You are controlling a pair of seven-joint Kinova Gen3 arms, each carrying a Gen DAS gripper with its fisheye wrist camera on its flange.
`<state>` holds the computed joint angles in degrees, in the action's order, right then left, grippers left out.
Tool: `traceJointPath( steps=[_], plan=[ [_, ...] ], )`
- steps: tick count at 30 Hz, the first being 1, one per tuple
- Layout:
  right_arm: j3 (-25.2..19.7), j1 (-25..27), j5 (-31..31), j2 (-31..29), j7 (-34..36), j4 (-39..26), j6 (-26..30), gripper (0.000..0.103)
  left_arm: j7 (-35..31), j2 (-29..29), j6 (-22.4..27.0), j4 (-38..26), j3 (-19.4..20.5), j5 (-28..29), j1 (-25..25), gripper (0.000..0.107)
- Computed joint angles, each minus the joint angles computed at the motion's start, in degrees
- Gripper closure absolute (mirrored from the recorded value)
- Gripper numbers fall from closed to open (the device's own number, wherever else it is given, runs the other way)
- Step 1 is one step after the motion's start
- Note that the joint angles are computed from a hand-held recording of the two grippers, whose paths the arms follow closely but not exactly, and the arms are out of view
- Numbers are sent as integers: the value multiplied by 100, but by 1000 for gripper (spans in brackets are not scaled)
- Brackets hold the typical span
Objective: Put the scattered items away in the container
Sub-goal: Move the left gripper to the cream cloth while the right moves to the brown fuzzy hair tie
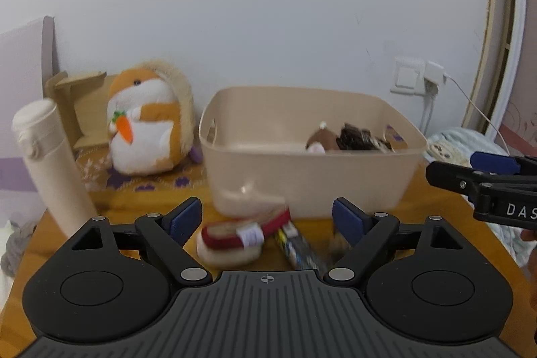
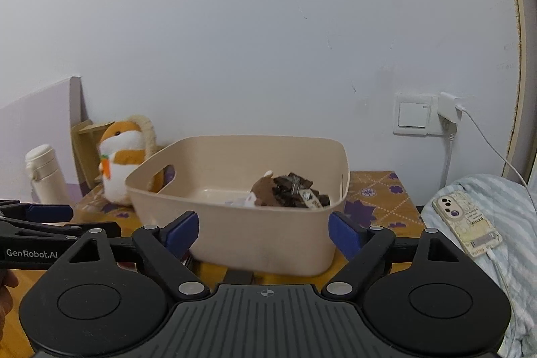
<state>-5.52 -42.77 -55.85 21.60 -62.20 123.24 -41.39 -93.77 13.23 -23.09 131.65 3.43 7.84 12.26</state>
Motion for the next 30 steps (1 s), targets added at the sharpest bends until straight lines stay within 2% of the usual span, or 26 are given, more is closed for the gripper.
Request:
traceJointPath(
  steps=[2,6,10,16,25,30],
  plan=[
    [-42,-91,-10,-1,-42,159,-163,13,-30,-98,-14,214,8,-37,15,21],
    [-98,-285,-172,113,2,368,-467,9,-420,-215,-78,602,-79,266,259,21],
    [-143,-254,-113,223,-162,482,-381,9,-676,-214,-131,890,-68,547,409,21],
    [-39,-266,-35,351,-369,565,-154,9,-169,-110,-69,1095,173,79,173,21],
    [154,-387,-216,494,-37,481,47,8,443,279,35,1064,308,-434,6,21],
    [245,-393,-253,605,289,332,207,8,637,453,2,994,278,-530,-15,21]
  ],
)
